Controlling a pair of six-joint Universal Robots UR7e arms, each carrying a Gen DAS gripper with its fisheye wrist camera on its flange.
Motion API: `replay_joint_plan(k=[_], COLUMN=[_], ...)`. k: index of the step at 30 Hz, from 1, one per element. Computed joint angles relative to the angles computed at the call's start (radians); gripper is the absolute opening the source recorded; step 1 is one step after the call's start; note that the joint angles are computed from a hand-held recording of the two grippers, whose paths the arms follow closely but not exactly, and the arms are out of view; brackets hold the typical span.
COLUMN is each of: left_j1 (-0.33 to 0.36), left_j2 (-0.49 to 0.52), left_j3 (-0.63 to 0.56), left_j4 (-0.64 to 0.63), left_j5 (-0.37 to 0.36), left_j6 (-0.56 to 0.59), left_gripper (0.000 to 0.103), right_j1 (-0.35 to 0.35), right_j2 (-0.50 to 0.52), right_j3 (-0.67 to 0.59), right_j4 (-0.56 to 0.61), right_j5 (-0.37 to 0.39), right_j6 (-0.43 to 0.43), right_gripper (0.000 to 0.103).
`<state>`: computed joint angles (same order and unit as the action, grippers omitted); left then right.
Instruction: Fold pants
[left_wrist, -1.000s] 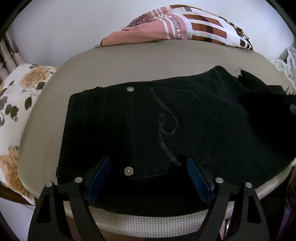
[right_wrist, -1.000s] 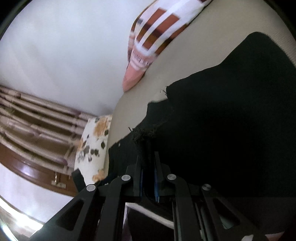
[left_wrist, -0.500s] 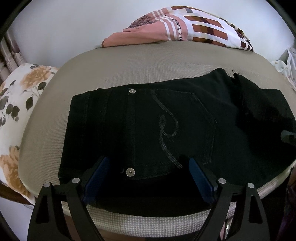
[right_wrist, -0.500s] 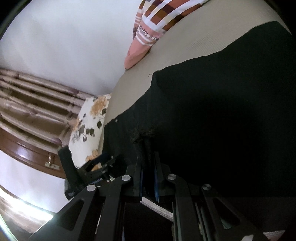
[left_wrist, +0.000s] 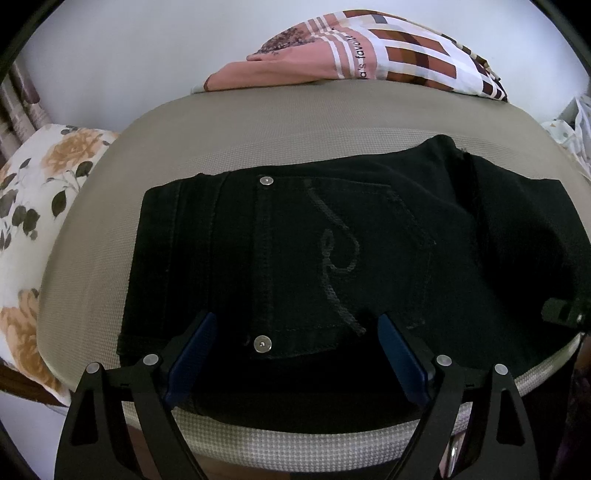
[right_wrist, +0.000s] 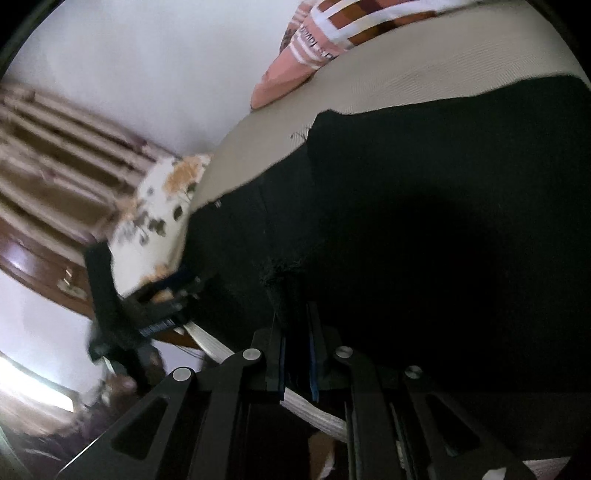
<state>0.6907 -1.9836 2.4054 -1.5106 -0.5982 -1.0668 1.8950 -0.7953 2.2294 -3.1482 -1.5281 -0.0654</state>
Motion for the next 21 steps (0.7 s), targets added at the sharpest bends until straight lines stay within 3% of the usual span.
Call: replay_joint_plan(k=[4,9,13,15,19,21], left_j1=[0.002,0.001,0.002,0.0,-0.006,-0.007], left_j2=[-0.005,-0.002,-0.008,-0.016,-0.019,-0.029], left_j3=[-0.001,-0.002,-0.001,0.0,-0.009,-0.01], left_j4=[-0.001,0.0,-0.006,-0.008,0.022,0.024], left_j5=[-0.002,-0.002,-0.004,-0.006,0.003,0.002], left_j6=[0.006,0.002,0.009,0.01,-0.015,-0.019], left_gripper=[0.089,0.089,0.089,0.089,0.089,0.089], right_j1=[0.036,0.045,0.03,0.015,-0.084,-0.118], right_j2=[0.014,0.011,-0.014,-0.037,-0.113,-0.147], right_j3=[-0.007,-0.009,-0.004,0.003,0.052,0.082], right_j4=[0.007,0.026,0.088,0.128,0.172,0.122], right_j5=[-0.069,-0.069,0.022,0.072,0.252,0.257], right_j6=[-0.035,-0.05,-0.067,-0.077,-0.053,-0.028], right_gripper=[0.016,0.028,0.045,0.047,0.05,0.05])
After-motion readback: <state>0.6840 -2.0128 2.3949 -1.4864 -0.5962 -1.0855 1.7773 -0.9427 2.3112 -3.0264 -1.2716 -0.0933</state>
